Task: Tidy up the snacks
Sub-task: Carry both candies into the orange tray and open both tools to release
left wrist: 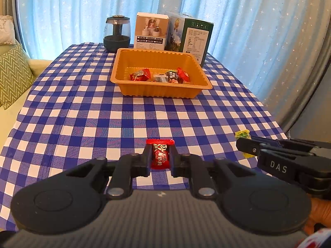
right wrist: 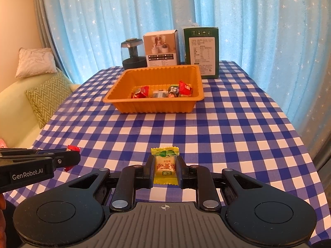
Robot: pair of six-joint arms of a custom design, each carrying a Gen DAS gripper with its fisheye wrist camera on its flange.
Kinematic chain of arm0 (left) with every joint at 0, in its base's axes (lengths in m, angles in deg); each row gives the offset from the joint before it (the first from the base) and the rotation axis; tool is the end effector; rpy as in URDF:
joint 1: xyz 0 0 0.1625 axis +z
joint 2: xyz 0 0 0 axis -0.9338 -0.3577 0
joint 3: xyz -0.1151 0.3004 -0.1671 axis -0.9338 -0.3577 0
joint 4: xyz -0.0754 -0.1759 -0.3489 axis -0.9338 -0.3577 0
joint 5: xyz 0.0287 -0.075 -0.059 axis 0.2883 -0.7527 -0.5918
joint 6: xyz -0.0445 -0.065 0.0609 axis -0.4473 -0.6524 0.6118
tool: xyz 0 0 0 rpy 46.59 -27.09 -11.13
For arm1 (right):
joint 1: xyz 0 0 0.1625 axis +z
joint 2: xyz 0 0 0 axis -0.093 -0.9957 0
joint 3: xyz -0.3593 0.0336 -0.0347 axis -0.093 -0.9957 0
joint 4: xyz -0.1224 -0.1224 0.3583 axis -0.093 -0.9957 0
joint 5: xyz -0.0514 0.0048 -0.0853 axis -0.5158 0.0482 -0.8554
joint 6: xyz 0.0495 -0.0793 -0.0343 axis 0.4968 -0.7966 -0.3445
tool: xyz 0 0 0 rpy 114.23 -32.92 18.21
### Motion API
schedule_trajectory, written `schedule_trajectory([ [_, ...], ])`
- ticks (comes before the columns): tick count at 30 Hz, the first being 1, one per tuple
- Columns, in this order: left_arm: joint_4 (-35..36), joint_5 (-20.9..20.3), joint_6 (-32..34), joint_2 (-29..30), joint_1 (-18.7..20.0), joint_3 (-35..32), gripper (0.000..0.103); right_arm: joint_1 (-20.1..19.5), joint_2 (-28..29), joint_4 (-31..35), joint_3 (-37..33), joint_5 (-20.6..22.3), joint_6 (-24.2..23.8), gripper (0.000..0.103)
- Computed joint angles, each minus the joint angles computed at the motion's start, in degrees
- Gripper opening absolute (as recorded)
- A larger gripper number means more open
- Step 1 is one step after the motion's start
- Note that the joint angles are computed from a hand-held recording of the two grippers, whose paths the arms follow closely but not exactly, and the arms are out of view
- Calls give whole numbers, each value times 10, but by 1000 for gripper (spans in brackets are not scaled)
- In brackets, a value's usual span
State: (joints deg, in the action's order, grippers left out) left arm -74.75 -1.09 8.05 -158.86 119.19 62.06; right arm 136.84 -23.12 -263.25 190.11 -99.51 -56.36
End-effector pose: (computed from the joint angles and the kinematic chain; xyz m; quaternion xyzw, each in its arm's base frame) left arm -0.0072 -0.3156 0.3180 0.2474 0.8831 -0.3213 0.2361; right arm 0.3303 -0.2894 -0.0906 0.1481 -0.8525 0.4238 0.2677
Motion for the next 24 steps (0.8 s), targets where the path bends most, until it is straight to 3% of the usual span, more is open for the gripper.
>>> schedule_trajectory([
  [24,-40,-8,14,35,8,4,15,-20,1,-15,-8,1,-18,21],
])
